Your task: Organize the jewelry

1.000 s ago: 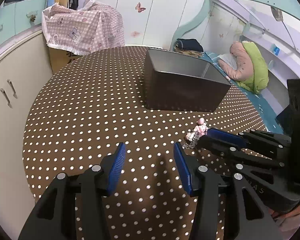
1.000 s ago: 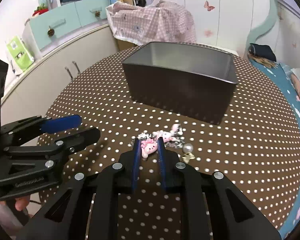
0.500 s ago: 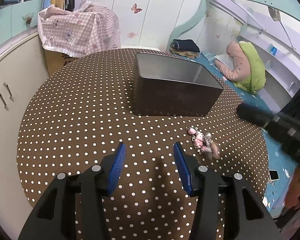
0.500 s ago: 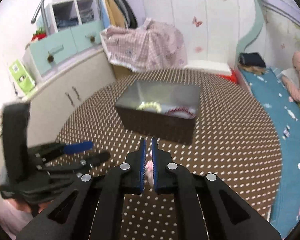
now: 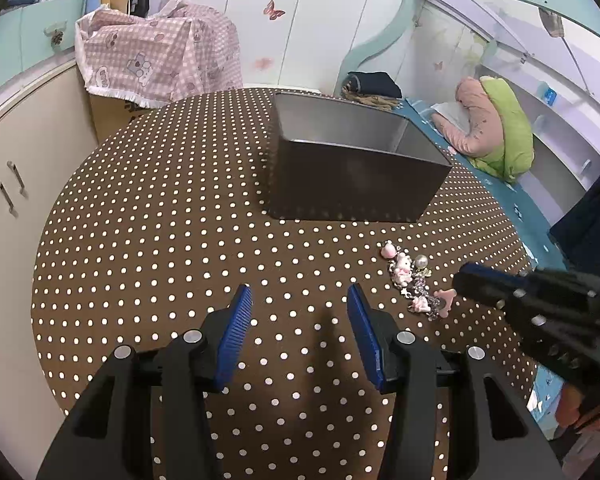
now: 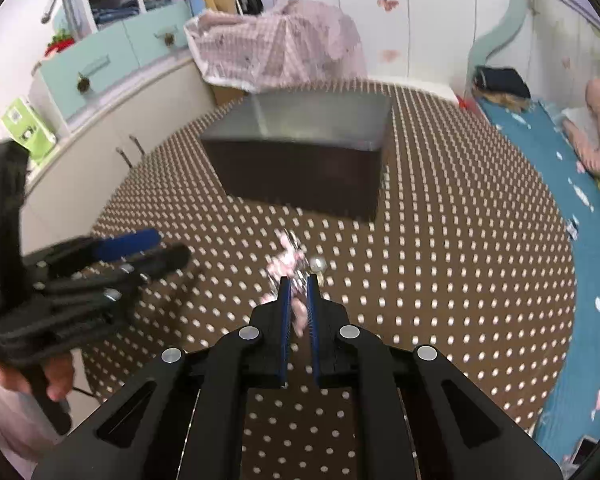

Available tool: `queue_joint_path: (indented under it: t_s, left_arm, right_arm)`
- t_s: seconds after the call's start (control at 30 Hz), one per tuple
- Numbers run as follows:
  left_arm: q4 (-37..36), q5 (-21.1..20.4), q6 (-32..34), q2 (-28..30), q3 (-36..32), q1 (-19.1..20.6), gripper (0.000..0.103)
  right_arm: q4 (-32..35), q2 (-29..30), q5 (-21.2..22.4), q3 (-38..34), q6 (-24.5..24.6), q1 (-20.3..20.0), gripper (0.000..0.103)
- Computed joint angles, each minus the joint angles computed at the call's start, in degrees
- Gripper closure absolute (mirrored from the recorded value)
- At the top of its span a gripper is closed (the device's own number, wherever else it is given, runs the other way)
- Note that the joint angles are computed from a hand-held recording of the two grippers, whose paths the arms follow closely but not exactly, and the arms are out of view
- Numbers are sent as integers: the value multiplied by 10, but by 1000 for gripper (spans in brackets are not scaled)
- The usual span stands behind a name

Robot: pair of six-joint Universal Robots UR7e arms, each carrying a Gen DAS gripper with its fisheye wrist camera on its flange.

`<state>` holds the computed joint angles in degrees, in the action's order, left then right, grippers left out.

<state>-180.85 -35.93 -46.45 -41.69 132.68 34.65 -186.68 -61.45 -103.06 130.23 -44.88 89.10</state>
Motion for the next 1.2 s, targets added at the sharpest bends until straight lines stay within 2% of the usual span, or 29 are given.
queue_joint_path:
  t_s: [0.03, 0.17, 0.2, 0.23, 0.27, 0.3, 0.33, 0.4, 0.47, 0.53, 0.6, 0.63, 0.7, 0.77, 1.03, 1.13, 1.2]
  left_arm:
    - [4, -2, -3, -1, 0, 1, 55]
    - [7, -5, -5, -3, 3, 3, 55]
    - [8, -6, -7, -3, 4, 4, 55]
    - [11, -6, -11, -4, 5, 5, 55]
    - [13, -6, -14, -5, 6, 6, 55]
    - [14, -7, -18, -5, 7, 5, 55]
    - [15, -7, -20, -6, 8, 6, 55]
    - [18, -7, -22, -7, 9, 5, 55]
    - [21, -8, -25, -7, 9, 5, 55]
    - [23, -8, -27, -6, 9, 4, 55]
    - [23, -8, -26, -5, 9, 4, 55]
    - [22, -8, -23, -6, 9, 6, 55]
    - [25, -8, -24, -6, 8, 6, 55]
    - [28, -8, -24, -8, 8, 6, 55]
    - [38, -9, -17, -5, -6, 6, 55]
    - [40, -8, -18, -2, -8, 3, 55]
    - [40, -9, -20, -2, -8, 3, 55]
  right_arm:
    - [10, 2, -6, -3, 11, -3, 93]
    - [48, -12, 24, -1, 27, -27, 92]
    - [56, -16, 29, 0, 32, -30, 84]
    - [59, -19, 34, 3, 36, -33, 64]
    - [53, -21, 43, 7, 38, -37, 48]
    - [24, -21, 54, 17, 37, -42, 29]
    - [0, -20, 61, 24, 34, -46, 29]
    - [0, -21, 67, 25, 23, -51, 29]
    - [1, -21, 78, 24, 16, -54, 37]
    - [24, -16, 84, 15, 5, -54, 64]
    - [29, -5, 74, 9, 0, -54, 75]
    - [14, -1, 80, 12, -5, -57, 84]
    - [15, -3, 79, 10, 15, -60, 92]
    - [19, -14, 90, 14, 24, -64, 92]
    - [-15, -58, 98, 34, -11, -44, 93]
    - [-90, -66, 80, 47, -54, -16, 92]
    - [-105, -72, 89, 53, -76, -5, 92]
